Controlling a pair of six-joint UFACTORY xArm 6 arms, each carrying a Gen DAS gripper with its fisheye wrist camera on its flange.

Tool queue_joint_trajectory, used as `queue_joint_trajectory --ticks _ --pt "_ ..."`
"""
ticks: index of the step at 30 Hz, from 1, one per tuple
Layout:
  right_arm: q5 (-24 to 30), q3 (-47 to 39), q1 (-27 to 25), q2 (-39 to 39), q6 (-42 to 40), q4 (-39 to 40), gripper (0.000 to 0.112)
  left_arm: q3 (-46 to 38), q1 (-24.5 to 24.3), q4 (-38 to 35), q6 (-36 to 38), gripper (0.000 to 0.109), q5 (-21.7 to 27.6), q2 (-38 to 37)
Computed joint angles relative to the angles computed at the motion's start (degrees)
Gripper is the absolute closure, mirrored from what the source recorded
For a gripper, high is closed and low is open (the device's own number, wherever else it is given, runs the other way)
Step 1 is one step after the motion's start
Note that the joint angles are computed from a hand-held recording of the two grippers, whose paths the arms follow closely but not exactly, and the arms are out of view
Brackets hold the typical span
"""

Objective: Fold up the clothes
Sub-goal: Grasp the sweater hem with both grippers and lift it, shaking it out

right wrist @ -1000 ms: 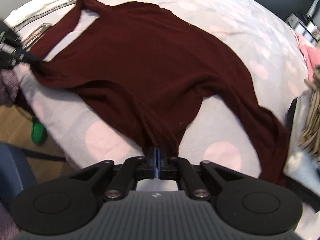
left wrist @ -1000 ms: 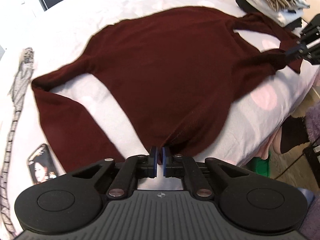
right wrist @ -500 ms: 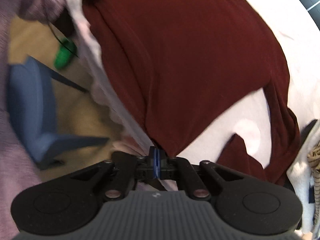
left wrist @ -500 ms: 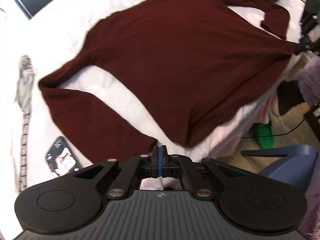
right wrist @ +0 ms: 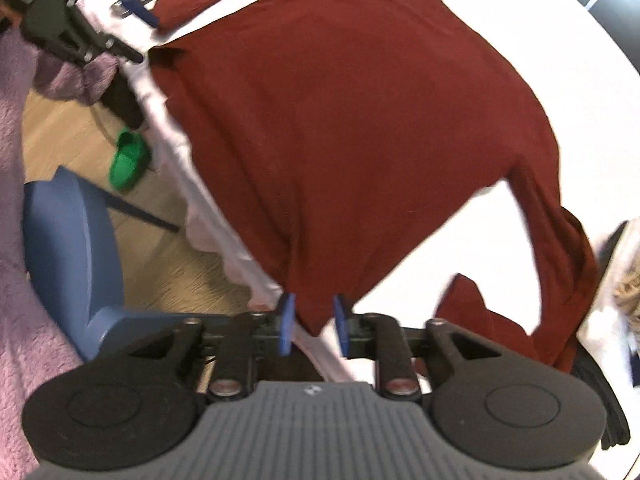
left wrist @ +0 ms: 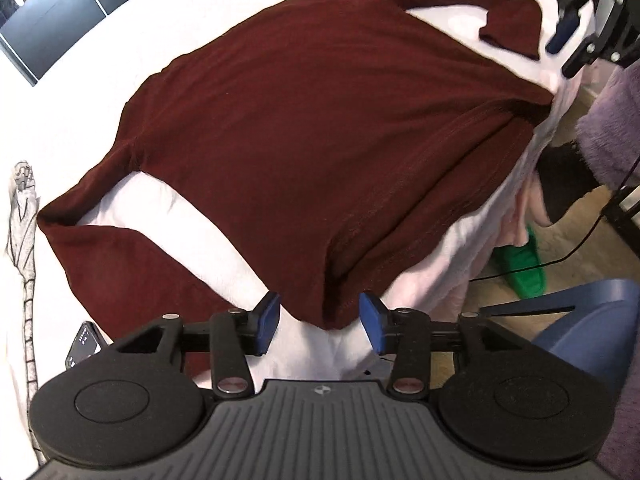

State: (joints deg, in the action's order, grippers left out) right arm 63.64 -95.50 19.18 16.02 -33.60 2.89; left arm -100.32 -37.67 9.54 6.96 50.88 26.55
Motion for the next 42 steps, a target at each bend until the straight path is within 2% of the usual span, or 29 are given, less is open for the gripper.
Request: queue_joint_trajectory --ticks 4,6,8,10,13,17,23,28,32,38,42 --pt "1.58 0.11 1.12 1.20 -2.58 -0.84 0.075 -1.30 -0.40 1.56 -0.70 0.068 0.18 1.76" --pt "0.23 1.35 2.26 1.59 -3.61 -4.00 0.075 -1.85 -0.48 2.87 -1.97 0.090 0.55 2.38" --pt "-1.54 2.84 3.29 1.97 -3.19 -8.22 0.079 -2.50 -0.14 2.29 -2.52 0.100 1.33 2.80" --pt "-2.74 3.80 3.74 2.29 -2.08 -11.52 0.105 -1.90 0.07 2.84 -3.22 0.108 0.83 2.23" --pt "-3.92 4.23 3.00 1.11 -2.46 -9.99 0.106 -0.66 0.45 1.77 -2.29 0.109 0.74 0.38" --pt "-5.34 4.25 2.33 -1.44 -1.88 -9.84 0.106 -1.32 0.65 1.53 1.03 0.109 4.51 -1.63" --pt "1.93 -2.47 2.31 -1.55 -5.20 -12.04 0.107 -3.69 -0.05 1.39 9.27 0.109 9.58 -3.78" --pt "8.55 -5.54 2.90 0.33 -9.68 -11.31 0.107 -5.76 -0.51 0.18 13.31 0.109 14.49 -1.74" --pt "10.53 -4.90 3.35 2.71 -10.53 -11.04 0.107 -6.77 -0.74 -0.93 14.73 0.109 16.97 0.90" --pt "10.65 -5.70 3.23 6.40 -9.80 -11.43 0.106 -8.46 -0.59 -1.02 13.08 0.109 17.20 4.58" --pt "9.63 -5.25 3.17 5.73 -9.03 -11.40 0.099 -9.15 0.04 -2.99 11.92 0.106 17.07 4.75"
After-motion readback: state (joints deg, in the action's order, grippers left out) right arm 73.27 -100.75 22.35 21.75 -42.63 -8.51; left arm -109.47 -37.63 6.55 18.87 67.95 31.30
